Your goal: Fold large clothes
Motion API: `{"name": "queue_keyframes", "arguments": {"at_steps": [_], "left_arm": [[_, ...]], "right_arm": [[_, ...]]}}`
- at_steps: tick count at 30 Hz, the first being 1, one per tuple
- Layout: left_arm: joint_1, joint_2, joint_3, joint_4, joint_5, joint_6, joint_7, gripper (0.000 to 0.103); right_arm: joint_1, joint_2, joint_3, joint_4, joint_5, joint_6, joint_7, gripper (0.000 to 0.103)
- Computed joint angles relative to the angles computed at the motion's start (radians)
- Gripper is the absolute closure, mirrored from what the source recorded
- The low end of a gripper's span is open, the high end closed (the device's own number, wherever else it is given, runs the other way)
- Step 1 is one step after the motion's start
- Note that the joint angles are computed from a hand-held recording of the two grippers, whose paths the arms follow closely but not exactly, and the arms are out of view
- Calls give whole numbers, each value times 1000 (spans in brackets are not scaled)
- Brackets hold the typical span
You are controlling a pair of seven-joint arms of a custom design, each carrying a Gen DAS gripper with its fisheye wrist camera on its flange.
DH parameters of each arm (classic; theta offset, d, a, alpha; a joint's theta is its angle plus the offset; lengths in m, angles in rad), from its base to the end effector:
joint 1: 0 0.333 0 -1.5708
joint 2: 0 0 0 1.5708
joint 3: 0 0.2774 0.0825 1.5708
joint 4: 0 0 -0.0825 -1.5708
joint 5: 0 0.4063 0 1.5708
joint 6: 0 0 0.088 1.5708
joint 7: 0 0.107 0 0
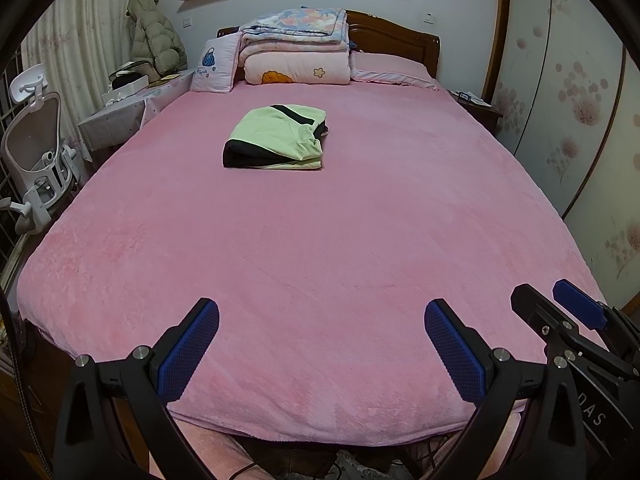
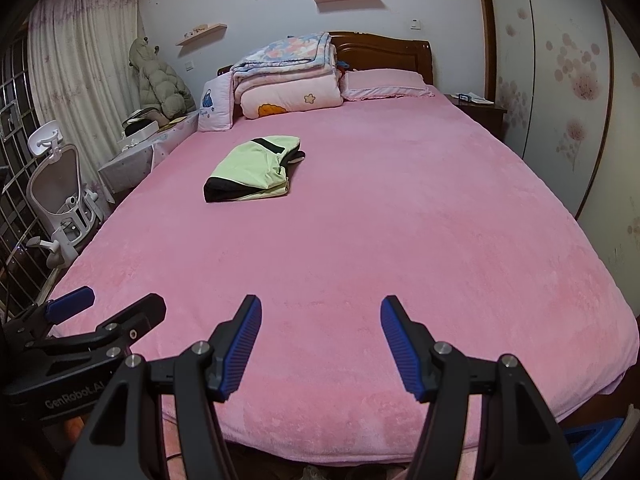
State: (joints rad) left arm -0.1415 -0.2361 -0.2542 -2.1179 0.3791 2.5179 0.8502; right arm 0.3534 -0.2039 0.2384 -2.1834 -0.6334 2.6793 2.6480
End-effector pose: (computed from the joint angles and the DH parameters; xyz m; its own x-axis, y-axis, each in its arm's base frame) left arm 0.5152 -0.2277 0.5371 0.0610 -0.9975 0.0350 -0.7530 -0.0690 -0.6544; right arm 0.4558 0.3350 0.5007 0.0555 -0.9905 -0.1260 -0.6855 0.0539 -0.7261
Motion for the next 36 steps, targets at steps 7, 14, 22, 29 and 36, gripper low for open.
{"name": "queue_keyframes", "arguments": {"at_steps": [7, 14, 22, 29, 36], "left_arm": [[-4, -6, 0, -7, -9, 1, 6, 1], [-3, -2, 2, -3, -15, 7, 15, 1], [-2, 5, 8, 3, -29, 15, 30, 1], [0, 5, 7, 2, -27, 14, 35, 1], [-1, 12, 5, 13, -20, 9, 30, 1]], "right_arm": [[-1, -3, -3, -4, 10, 3, -9, 41], [-10, -9, 3, -13, -11, 5, 18, 41], [-12, -9, 10, -8, -35, -11, 55, 41], [-4, -2, 7, 4, -47, -22, 68, 41], [-2, -3, 3, 2, -47, -21, 67, 41]]}}
